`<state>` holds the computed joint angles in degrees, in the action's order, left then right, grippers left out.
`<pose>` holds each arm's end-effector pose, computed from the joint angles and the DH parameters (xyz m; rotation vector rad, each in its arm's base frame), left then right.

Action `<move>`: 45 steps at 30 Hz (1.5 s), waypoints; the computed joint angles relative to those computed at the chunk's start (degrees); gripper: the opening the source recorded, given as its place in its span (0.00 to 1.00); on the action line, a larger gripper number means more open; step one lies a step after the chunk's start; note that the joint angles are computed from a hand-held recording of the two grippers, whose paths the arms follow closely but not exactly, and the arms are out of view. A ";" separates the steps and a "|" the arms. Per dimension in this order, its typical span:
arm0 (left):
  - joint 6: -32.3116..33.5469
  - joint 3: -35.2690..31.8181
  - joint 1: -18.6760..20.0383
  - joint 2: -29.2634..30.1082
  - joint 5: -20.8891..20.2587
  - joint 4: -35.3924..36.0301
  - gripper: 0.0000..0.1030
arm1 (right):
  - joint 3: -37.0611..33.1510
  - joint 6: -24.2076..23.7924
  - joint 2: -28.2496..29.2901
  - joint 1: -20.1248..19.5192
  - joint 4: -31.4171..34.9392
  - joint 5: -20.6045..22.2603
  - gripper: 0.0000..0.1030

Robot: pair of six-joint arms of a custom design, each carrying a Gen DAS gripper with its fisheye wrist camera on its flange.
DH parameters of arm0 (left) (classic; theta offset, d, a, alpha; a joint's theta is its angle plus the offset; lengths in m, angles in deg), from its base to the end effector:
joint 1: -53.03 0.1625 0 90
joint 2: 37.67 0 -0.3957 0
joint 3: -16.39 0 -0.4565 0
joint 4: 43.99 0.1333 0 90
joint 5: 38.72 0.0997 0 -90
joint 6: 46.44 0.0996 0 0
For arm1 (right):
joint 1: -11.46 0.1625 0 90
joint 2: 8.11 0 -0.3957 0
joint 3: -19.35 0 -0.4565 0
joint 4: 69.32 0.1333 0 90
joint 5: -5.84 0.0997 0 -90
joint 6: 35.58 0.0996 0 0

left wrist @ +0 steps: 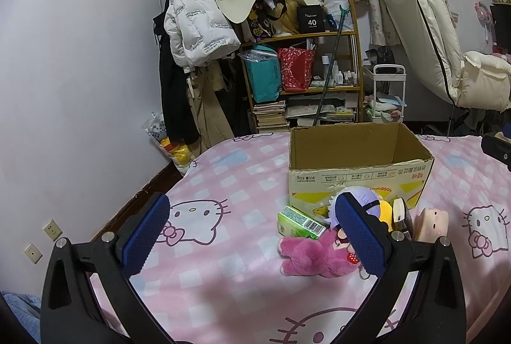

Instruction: Organize soft objects

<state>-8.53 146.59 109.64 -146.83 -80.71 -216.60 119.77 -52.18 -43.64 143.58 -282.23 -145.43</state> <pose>-0.0483 -0.4500 0.4283 0.7403 1.9497 -1.1646 0.4426 -0.4210 0.0383 0.3992 -2.0199 1.3139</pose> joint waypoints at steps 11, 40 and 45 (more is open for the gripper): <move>0.01 0.00 -0.31 -0.36 0.26 0.96 0.99 | -0.04 0.13 0.12 0.00 -0.14 -0.43 1.00; 1.56 0.22 -0.62 -0.27 0.33 -0.27 0.99 | -0.65 -1.22 0.63 0.17 -1.70 -0.29 1.00; 1.43 0.26 -0.65 -0.28 0.39 -0.25 0.99 | -0.62 -1.33 0.67 0.21 -1.90 -0.26 1.00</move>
<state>-7.10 146.85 108.99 -147.11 -80.32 -216.84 119.15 -53.52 -42.97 143.79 -284.13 -145.69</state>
